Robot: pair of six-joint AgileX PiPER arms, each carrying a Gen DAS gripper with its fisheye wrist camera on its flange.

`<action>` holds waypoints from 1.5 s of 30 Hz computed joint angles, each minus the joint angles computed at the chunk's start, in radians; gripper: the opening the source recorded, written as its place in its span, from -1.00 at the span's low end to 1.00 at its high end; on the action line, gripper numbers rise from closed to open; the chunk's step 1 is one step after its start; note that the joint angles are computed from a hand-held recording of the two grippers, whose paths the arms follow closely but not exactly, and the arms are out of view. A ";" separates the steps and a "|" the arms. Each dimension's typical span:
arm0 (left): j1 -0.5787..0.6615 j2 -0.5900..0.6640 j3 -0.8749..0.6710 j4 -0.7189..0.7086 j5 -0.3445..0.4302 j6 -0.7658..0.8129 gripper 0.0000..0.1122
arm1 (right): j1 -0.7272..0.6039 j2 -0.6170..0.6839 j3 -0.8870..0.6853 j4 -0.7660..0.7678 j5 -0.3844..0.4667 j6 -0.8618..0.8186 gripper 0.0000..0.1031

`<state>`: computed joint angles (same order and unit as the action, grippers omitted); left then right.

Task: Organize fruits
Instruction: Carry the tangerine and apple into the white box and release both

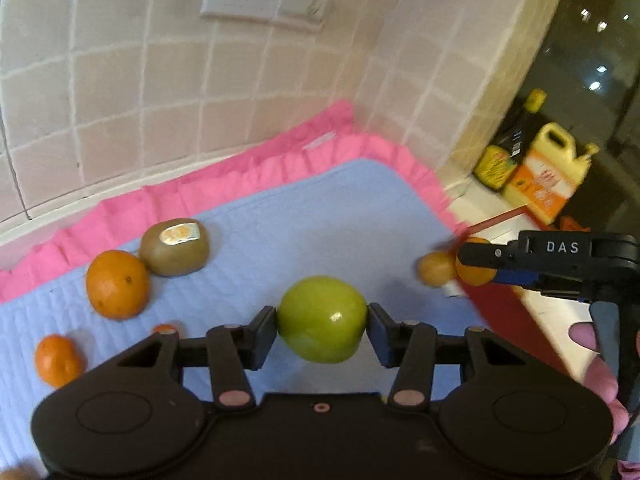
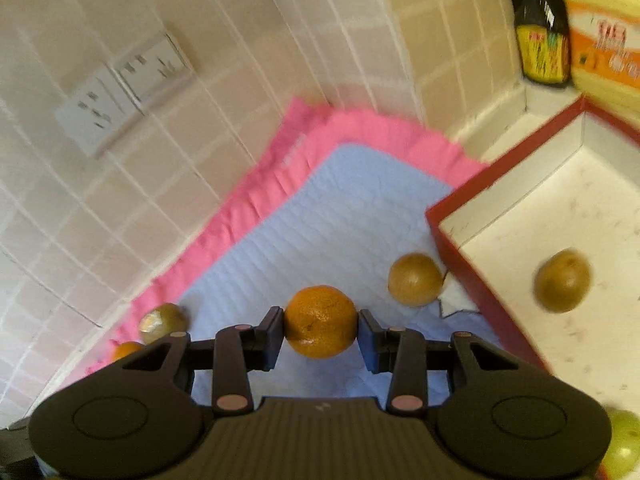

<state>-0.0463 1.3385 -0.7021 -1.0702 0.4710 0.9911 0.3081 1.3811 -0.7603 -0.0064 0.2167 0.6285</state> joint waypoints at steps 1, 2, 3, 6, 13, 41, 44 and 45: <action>-0.019 -0.032 0.007 0.020 0.002 -0.032 0.04 | 0.010 -0.051 0.018 -0.100 0.015 0.093 -0.20; -0.048 -0.056 0.007 0.048 -0.006 -0.066 0.04 | 0.017 -0.094 0.033 -0.182 0.030 0.169 -0.20; -0.075 -0.072 0.002 0.074 -0.016 -0.095 0.04 | 0.020 -0.145 0.050 -0.240 0.049 0.221 -0.20; -0.181 -0.085 -0.060 0.147 -0.041 -0.183 0.04 | -0.041 -0.288 0.090 -0.201 0.102 0.140 -0.20; -0.402 0.083 -0.343 0.191 -0.061 -0.230 0.05 | -0.539 -0.496 0.032 0.263 0.258 -0.560 -0.20; -0.685 1.096 -1.529 0.599 0.470 -0.888 0.05 | -0.959 0.052 0.097 0.686 0.397 -1.321 -0.19; -0.675 1.103 -1.562 0.586 0.516 -0.892 0.08 | -0.954 0.060 0.102 0.657 0.396 -1.302 -0.17; -0.673 1.089 -1.546 0.575 0.510 -0.879 0.23 | -0.955 0.055 0.102 0.648 0.406 -1.298 -0.16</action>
<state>-0.7192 2.4276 -2.2481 -0.4952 0.9807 0.1117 -0.6470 1.4365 -0.6586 0.6419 0.6225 -0.6690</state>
